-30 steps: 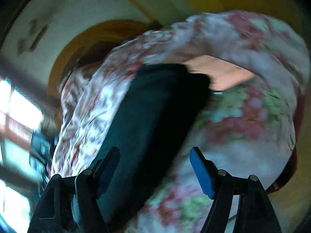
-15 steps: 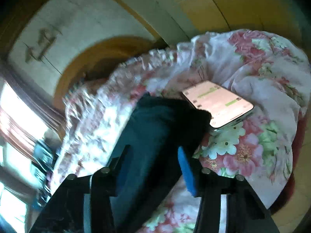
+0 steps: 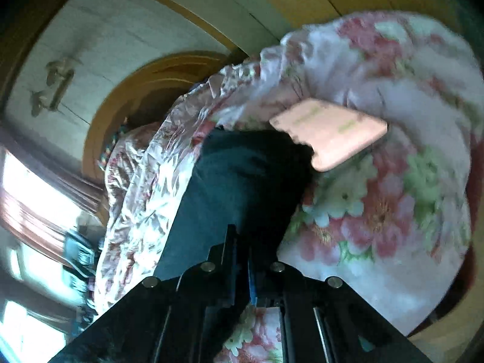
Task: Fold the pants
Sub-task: 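Hold the fold with the left gripper while the right gripper lifts a pant leg end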
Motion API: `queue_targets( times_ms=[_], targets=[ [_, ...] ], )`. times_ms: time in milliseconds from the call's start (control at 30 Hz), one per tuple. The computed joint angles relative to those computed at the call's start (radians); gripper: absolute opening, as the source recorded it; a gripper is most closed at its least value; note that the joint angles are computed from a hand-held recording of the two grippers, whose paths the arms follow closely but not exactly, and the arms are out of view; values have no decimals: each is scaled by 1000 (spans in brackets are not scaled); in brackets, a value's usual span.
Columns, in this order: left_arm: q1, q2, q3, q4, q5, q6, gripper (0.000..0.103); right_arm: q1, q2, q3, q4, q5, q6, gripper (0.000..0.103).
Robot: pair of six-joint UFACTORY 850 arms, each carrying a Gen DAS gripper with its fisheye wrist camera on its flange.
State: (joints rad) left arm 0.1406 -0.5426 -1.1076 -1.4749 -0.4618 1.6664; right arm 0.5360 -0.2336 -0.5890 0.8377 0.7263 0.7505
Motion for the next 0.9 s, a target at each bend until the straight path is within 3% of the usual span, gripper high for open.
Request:
queue_targets(
  times_ms=[33,100,133,167,200,267,333,433,567,700,900],
  targets=[
    [1,1,1,0,-1,3,45,12,12,6,39,4,-19,18],
    [3,2,4,-7,-3,8,45,43,36,13,149,36,-118,50],
    [2,2,6,-18,-3,15,45,56,42,13,203,53,-164,74],
    [1,4,9,-26,0,19,45,61,42,18,216,73,-171,79],
    [-1,4,11,-29,3,22,45,51,41,20,186,62,-147,78],
    [0,4,10,-27,3,22,45,10,29,32,24,44,-18,65],
    [4,3,7,-12,-16,8,45,-16,6,24,-60,35,37,61],
    [9,2,3,-6,-32,-6,45,-25,-13,-5,-23,22,-33,60],
    [6,1,2,-16,-22,6,45,-7,-37,-77,178,-37,-330,60],
    [-14,6,1,-36,21,58,45,7,-55,-115,291,-31,-520,58],
    [-16,0,-10,-15,23,32,45,0,-56,-127,282,-52,-586,30]
  ],
)
